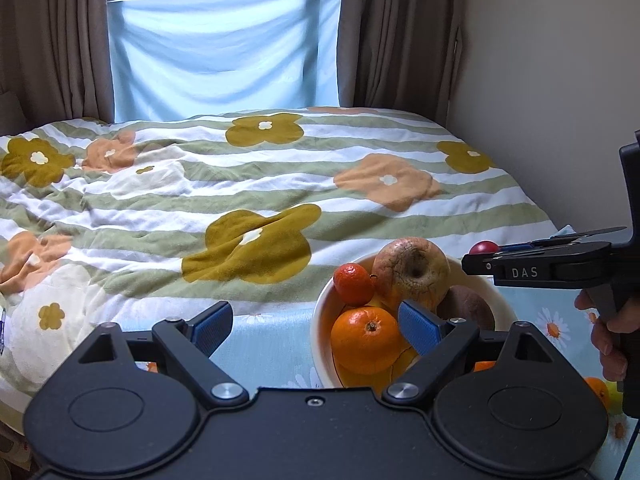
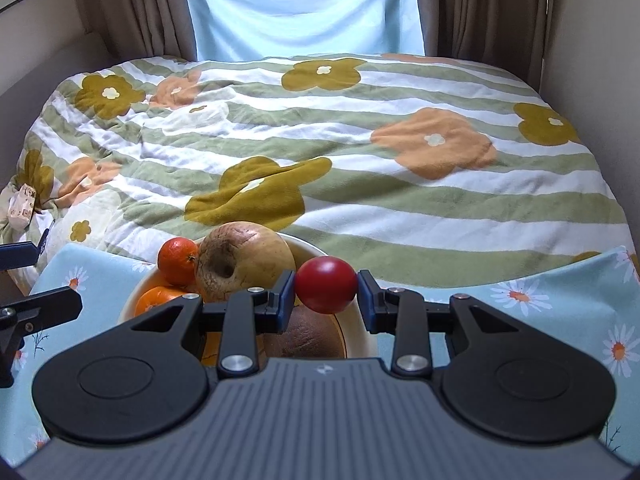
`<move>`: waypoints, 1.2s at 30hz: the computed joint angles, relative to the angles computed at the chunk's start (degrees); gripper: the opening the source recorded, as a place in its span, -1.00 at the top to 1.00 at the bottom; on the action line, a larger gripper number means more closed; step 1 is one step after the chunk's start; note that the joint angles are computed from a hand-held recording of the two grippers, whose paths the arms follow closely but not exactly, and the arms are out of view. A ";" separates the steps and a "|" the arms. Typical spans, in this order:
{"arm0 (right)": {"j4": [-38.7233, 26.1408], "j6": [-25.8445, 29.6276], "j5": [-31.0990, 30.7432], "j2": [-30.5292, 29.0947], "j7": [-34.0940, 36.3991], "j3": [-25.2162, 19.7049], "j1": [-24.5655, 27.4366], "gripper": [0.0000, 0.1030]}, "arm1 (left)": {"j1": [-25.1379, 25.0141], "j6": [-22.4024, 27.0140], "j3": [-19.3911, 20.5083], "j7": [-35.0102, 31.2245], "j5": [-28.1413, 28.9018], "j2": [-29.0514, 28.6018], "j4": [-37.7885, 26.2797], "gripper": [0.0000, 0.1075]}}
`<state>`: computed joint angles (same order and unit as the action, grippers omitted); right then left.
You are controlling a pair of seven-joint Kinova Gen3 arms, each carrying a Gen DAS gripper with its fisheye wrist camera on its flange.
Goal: Organize fruits
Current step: 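Open the left tool to drop the tangerine in the bowl while the right tool releases the tomato, then lift both open tools away from the bowl toward the green apples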
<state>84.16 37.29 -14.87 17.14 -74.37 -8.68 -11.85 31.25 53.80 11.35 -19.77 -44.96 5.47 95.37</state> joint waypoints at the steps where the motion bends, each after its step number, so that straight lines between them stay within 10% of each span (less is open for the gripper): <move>1: 0.20 -0.43 -0.06 0.13 0.55 -0.20 0.08 0.05 | 0.07 0.05 0.02 0.32 -0.04 -0.10 0.14 -0.72; 6: 2.41 -3.39 -1.33 -0.10 3.80 -1.40 0.97 -0.07 | 0.10 0.18 0.29 1.14 -0.10 -0.58 0.89 -0.72; 11: 5.67 -6.96 -0.80 -2.35 2.12 -0.52 0.16 -0.89 | -0.18 0.11 0.60 0.94 0.17 -1.04 1.33 -0.72; 25: 6.81 -4.42 3.33 -8.69 -3.70 1.31 -1.73 -0.89 | 1.38 3.12 3.16 4.57 -3.82 -2.83 0.78 -0.72; 36: 11.97 -1.74 5.72 -20.07 -7.75 2.50 -2.99 -1.00 | 9.35 18.91 7.92 12.57 -10.91 -2.08 -3.80 -0.90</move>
